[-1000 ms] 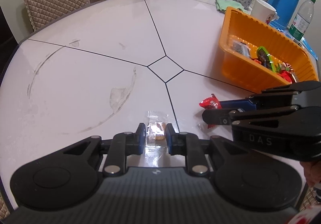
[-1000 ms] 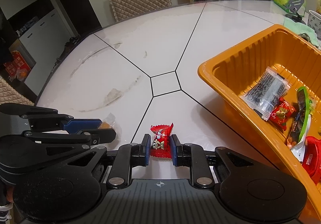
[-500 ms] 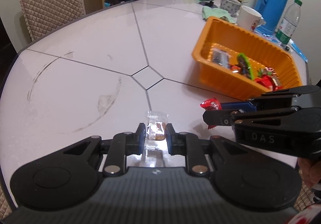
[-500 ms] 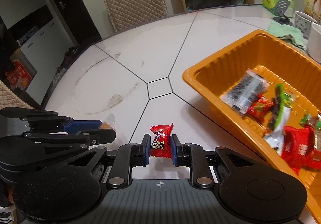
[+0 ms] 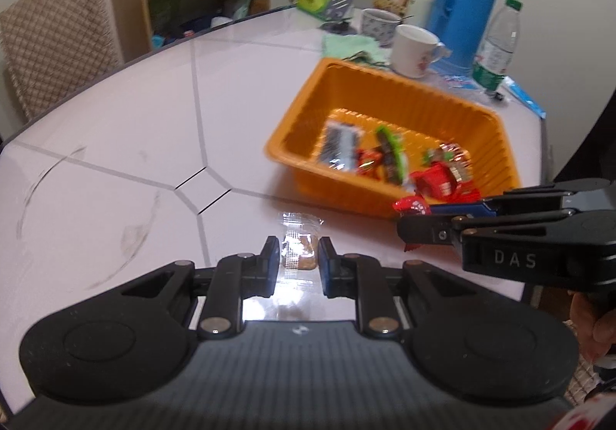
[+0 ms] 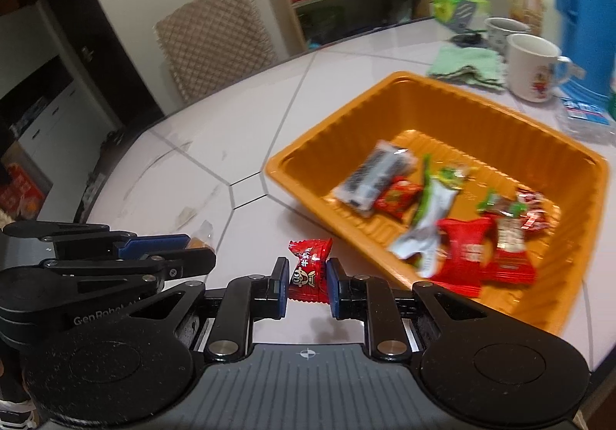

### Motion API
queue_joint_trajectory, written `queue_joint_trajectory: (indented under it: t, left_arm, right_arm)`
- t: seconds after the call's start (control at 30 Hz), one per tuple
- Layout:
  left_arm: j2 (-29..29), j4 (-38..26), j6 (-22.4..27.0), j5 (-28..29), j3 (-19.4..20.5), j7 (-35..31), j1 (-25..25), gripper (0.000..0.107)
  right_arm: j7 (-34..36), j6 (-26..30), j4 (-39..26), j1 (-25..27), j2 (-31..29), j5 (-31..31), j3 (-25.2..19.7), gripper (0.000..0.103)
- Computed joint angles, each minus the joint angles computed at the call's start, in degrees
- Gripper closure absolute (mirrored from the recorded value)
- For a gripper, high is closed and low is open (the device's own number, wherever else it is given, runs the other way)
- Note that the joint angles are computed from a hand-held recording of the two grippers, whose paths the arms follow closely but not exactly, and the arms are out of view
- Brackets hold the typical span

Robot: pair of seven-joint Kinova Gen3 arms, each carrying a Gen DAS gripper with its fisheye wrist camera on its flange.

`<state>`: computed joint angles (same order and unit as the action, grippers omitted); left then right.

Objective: Organize snacks
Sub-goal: 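Carry both held candies over the orange tray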

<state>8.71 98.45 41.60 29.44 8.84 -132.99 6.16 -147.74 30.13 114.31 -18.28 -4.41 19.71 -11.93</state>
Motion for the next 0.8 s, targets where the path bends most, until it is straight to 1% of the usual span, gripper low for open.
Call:
queue_joint_trajectory:
  t: [0.23, 0.4, 0.57, 0.8]
  left_arm:
    - [2.1, -2.9, 0.21, 0.69, 1.83, 0.04, 2.04, 0.089]
    - [5.02, -6.39, -0.25, -1.15, 2.97, 2.39, 4.62, 0.089]
    - [9.07, -11.61, -0.42, -3.34, 4.06, 5.82, 6.88, 0.089]
    - [16.12, -21.11, 1.52, -7.92, 4.98, 10.35, 10.26, 0.089]
  right_arm:
    - [-1.95, 1.86, 1.44, 2.68, -3.42, 0.71, -0.17, 0.082]
    - [-2.86, 2.65, 1.68, 5.38, -4.71, 1.95, -0.33, 0.082]
    - [-3.97, 2.52, 1.21, 7.95, -4.25, 4.25, -0.04, 0.082]
    - [-3.81, 2.12, -0.48, 9.22, -0.65, 6.7, 2.36, 0.082]
